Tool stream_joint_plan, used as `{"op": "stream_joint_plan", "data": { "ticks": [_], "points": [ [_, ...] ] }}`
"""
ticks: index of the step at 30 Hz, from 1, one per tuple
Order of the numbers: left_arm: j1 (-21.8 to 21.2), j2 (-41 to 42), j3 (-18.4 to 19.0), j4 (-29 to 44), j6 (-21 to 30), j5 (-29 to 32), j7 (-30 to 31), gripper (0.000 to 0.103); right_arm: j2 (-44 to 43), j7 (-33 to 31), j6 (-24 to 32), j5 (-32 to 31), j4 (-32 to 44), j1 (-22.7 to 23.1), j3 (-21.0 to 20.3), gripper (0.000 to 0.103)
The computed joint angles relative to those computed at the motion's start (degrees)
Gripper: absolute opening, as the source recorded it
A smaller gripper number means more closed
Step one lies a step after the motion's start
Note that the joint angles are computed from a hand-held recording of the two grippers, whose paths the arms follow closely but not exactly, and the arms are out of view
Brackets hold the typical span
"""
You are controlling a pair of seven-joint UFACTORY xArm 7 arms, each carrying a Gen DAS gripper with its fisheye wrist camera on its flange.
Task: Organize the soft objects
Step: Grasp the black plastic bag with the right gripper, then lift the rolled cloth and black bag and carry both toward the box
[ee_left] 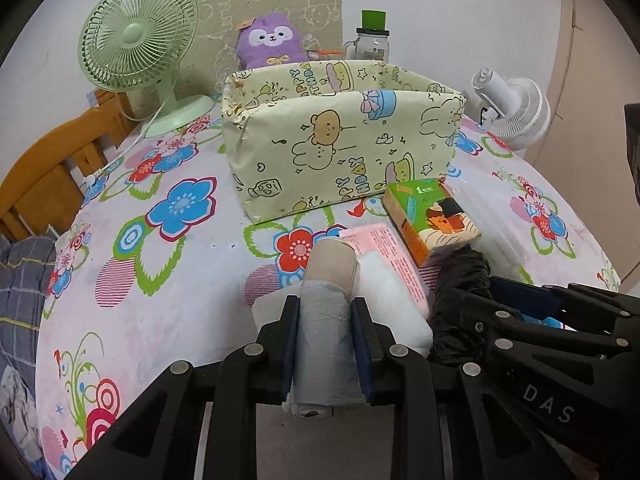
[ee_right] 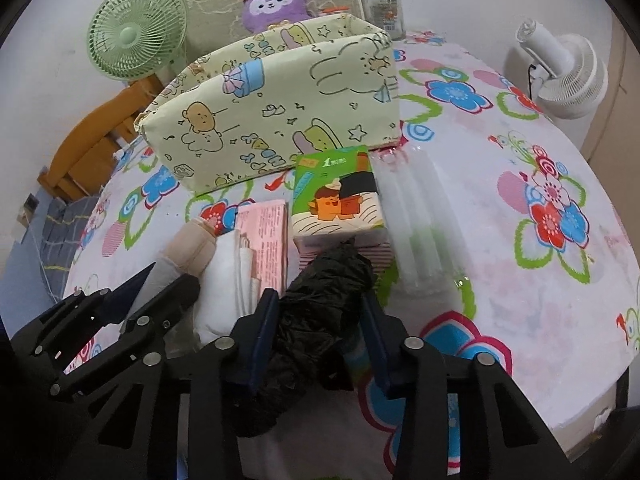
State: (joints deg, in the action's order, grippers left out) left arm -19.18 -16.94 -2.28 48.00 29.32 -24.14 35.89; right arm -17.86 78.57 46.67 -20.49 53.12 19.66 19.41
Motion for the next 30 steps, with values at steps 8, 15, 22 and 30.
{"op": "stream_joint_plan", "data": {
  "ticks": [8, 15, 22, 30],
  "points": [
    [-0.31, 0.73, 0.04, 1.64, 1.30, -1.51, 0.49, 0.025, -0.11, 0.41, -0.54, -3.54, 1.38, -0.68, 0.32, 0.021],
    [-0.42, 1.10, -0.31, 3.68, 1.92, -2.50, 0.39, 0.025, -1.43, 0.34, 1.49, -6.82, 2.88, -1.76, 1.30, 0.020],
    [-0.29, 1.41, -0.72, 6.14, 2.09, -2.55, -0.56, 0.025, -1.98, -1.46, 1.16, -7.88, 4.18, -2.99, 0.96, 0.020],
    [-0.23, 1.83, -1.02, 9.04, 1.27, -2.24, -2.21, 0.025, -1.53, -3.77, 1.49, -10.06, 6.86, -4.28, 1.06, 0.020]
  ]
}}
